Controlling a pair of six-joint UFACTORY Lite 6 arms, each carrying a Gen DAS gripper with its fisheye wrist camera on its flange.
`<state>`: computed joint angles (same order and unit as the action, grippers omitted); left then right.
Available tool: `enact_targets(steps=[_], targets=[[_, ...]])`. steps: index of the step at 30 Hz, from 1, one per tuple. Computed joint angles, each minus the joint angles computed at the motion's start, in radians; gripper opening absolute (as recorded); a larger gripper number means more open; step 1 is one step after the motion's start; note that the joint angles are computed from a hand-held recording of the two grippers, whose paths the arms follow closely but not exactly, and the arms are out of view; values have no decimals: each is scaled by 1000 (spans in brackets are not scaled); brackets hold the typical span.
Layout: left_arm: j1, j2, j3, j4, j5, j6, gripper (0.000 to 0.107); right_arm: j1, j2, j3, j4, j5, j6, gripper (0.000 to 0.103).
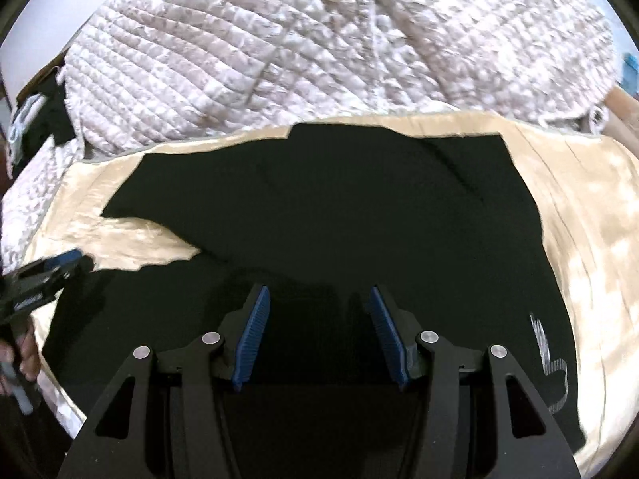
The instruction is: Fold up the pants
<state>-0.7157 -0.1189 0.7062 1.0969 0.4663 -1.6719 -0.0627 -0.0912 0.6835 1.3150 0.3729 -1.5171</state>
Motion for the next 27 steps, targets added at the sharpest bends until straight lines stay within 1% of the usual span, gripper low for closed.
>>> enact_targets(steps=[1,3,6,8,11,13,15,17,18,19,21,22,23,24,25,27], targets=[[36,31,35,2,-26,39,63,11,31,36,-27,-11,12,55],[124,111,126,-49,-88,170,65,36,108,127,-112,-35,61,60],[219,228,247,-124,-146,317,68,46,273,329,-240,-24,144,61],[271,308,332,-226,-184,448,70,38,372,456,-308,4,217,61],[336,438,460,-409,-228,647,71,37,552,695,-443,44,386,62],[360,530,552,-447,-224,701,71,43,644,825,-515,68,463,62],[383,610,640,-524,-223,801,71,48,739,957,-578,94,519,62],[396,680,715,-531,-212,816,72,52,855,1121,-641,132,589,62],[404,718,757,-580,-204,868,72,53,895,1176,-667,149,617,62],[410,756,798,-626,-196,917,72,57,961,1268,-714,175,666,62],[413,827,872,-666,-171,971,72,66,1067,1413,-798,213,741,62],[413,857,903,-681,-163,995,73,71,1137,1511,-844,250,782,62],[409,876,917,-655,-163,978,75,75,1194,1593,-878,283,809,62],[402,879,909,-587,-178,922,76,78,1225,1632,-890,291,811,66],[395,883,910,-538,-178,884,76,75,1227,1629,-864,282,776,67],[387,894,929,-530,-159,888,73,70,1224,1617,-836,277,751,67]])
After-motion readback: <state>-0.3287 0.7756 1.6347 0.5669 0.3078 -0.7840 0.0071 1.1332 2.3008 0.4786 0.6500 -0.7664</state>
